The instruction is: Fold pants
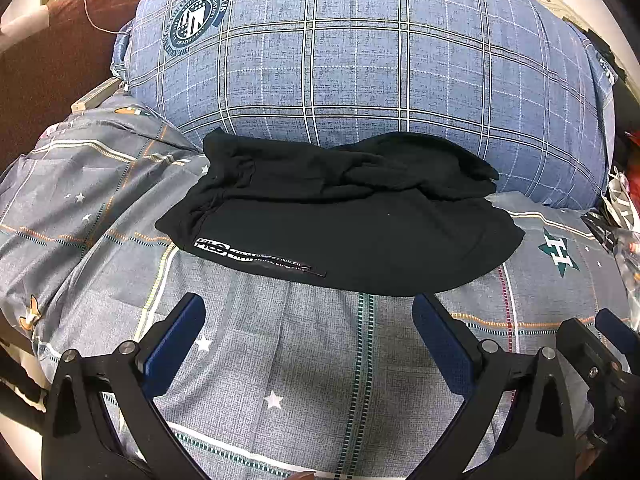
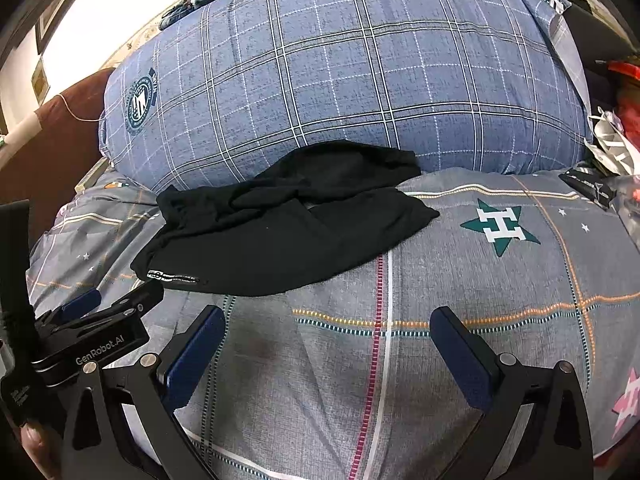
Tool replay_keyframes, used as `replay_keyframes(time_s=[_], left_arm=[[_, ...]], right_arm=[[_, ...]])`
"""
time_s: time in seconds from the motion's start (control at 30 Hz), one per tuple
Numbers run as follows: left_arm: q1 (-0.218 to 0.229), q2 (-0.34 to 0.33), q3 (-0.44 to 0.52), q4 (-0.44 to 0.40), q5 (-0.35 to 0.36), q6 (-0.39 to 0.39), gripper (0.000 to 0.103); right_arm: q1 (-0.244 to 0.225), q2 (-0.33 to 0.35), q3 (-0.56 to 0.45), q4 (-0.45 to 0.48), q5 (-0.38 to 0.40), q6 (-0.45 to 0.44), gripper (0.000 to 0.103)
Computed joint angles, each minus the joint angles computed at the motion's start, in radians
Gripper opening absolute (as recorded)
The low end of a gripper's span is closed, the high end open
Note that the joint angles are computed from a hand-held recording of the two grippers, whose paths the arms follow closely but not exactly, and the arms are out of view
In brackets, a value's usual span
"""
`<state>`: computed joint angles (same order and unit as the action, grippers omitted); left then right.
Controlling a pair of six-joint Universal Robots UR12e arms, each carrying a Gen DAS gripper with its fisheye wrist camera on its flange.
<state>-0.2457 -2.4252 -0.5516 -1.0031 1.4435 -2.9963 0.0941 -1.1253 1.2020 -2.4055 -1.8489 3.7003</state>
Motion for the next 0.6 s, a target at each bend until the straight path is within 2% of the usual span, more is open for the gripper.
replay_keyframes(time_s=[0.13, 0.6], left_arm=[[0.0, 0.0, 0.0, 0.0, -0.001, 0.0, 0.103], [0.001, 0.001, -0.001, -0.001, -0.001, -0.001, 0.103]], right_arm=[[-0.001, 0.0, 0.006, -0.023, 0.001, 0.008, 0.103], [-0.006, 0.001, 0.01, -0.015, 0.009, 0.024, 0.103]])
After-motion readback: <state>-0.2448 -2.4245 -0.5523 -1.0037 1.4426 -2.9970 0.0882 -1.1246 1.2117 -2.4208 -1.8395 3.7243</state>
